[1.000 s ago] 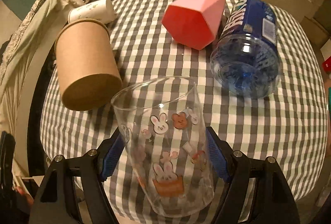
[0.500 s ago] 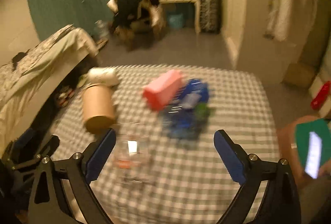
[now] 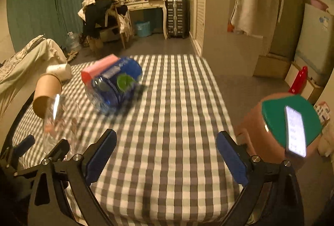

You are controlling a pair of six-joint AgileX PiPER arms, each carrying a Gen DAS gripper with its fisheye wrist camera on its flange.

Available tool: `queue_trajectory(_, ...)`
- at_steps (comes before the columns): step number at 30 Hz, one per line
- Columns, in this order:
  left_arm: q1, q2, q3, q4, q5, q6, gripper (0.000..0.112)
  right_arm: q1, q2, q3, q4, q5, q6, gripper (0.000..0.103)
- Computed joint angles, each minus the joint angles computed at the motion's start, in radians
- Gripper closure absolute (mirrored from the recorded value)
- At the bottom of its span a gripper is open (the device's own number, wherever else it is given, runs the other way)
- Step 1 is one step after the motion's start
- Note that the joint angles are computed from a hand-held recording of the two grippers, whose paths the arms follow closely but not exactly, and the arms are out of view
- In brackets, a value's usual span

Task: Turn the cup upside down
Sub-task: 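Grasp the glass cup with the left gripper while the right gripper releases it, then rotate the glass cup with the left gripper and set it rim-down on the table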

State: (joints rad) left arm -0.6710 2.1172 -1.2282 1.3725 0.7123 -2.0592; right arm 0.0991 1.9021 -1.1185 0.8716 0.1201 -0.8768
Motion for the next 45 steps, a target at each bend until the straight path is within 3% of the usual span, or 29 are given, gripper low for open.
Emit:
queue_trajectory(5, 0.0, 0.072, -0.045, 0.032, 0.018, -0.029, 0.014, -0.015, 0.04, -0.004, 0.162, 0.02, -0.165, 0.007)
queue_trajectory(9, 0.01, 0.066, -0.033, 0.074, -0.021, -0.028, 0.032, -0.013, 0.077, -0.037, -0.017, 0.029, 0.01, 0.007)
queue_trajectory(11, 0.012, 0.061, -0.031, 0.089, -0.034, -0.023, 0.04, -0.015, 0.088, -0.045, 0.002, 0.032, -0.005, 0.007)
queue_trajectory(16, 0.012, 0.009, 0.014, 0.09, -0.057, 0.007, 0.042, 0.002, 0.088, -0.037, -0.002, 0.029, -0.003, 0.007)
queue_trajectory(21, 0.025, -0.087, 0.05, 0.002, -0.093, 0.195, 0.044, 0.027, 0.067, -0.018, -0.016, 0.018, 0.004, 0.007)
queue_trajectory(29, 0.053, -0.195, 0.071, -0.109, -0.112, 0.382, 0.049, 0.063, 0.011, 0.023, 0.13, 0.003, -0.138, 0.007)
queue_trajectory(34, 0.07, -0.219, 0.077, -0.098, -0.134, 0.4, 0.05, 0.086, 0.0, 0.039, 0.107, -0.011, -0.113, 0.007)
queue_trajectory(40, 0.1, -0.229, 0.091, -0.107, -0.203, 0.4, 0.051, 0.098, -0.001, 0.041, -0.029, -0.02, 0.03, 0.007)
queue_trajectory(45, 0.116, -0.242, 0.115, -0.082, -0.242, 0.387, 0.051, 0.109, -0.012, 0.042, 0.038, -0.03, -0.032, 0.007)
